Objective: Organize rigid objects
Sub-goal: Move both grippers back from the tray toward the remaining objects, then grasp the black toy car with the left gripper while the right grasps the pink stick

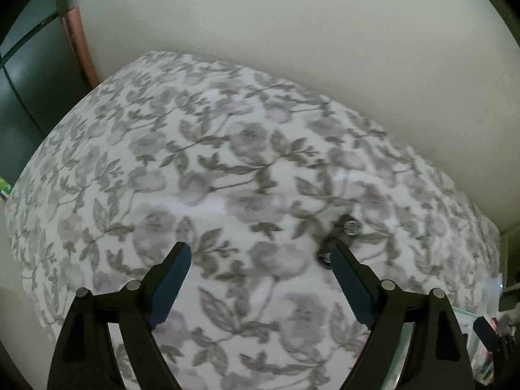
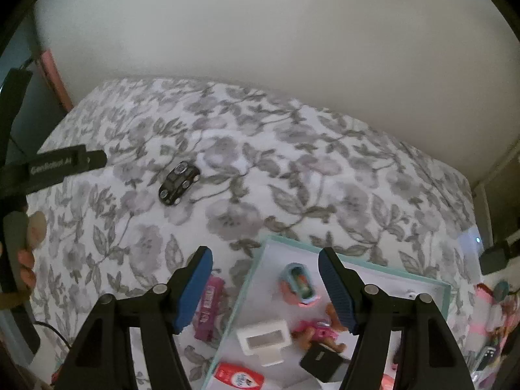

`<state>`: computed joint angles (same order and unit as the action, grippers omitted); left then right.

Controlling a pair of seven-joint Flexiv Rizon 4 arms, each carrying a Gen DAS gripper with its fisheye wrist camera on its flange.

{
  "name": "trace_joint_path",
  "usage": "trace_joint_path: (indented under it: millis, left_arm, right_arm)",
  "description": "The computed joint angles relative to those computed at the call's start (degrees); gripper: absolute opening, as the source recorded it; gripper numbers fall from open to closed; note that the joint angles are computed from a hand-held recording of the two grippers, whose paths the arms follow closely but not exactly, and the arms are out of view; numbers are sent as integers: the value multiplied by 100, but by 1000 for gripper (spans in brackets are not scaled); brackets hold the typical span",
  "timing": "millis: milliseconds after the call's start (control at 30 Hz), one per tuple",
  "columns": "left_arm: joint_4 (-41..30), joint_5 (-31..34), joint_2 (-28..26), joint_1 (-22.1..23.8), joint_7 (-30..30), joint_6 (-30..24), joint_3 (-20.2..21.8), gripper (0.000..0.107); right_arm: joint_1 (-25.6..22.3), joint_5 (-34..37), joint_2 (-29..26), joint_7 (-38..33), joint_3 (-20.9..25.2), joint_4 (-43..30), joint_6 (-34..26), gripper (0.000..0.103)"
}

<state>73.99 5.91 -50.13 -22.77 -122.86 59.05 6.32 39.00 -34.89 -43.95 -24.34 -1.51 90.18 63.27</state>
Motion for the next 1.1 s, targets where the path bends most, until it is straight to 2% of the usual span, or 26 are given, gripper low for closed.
trace_joint_path:
  millis: [333,600,800,933,967,1100]
  left_arm:
    - [1,-152,-133,168,191,-33,-142,88]
    - [-381,-318,-530,188,571,-510,-286,89]
    - [-303,-481,-566,249,691,-454,-371,89]
    - [-194,-586,-528,298,738,-337,-412,89]
    - [-173,-611,-523,307,747,-317,-419,89]
    - [-132,-696,-520,324,773,-281,-436,89]
  right_arm:
    - [-84,460,-528,-645,348,-622,13,71]
    - [-176,1032,-908,-1296,656,-1049,-133,70]
    - [-200,1445,-1205,-1843,883,-1483,-642,55]
    - [-161,1642,-1328,-2040,908,-1685,-967,51]
    - [-140,1669,-1344,-2059,893,-1724,-1064,46]
    - [-105,1781,-1406,-2194,917,-1848,-1309,43]
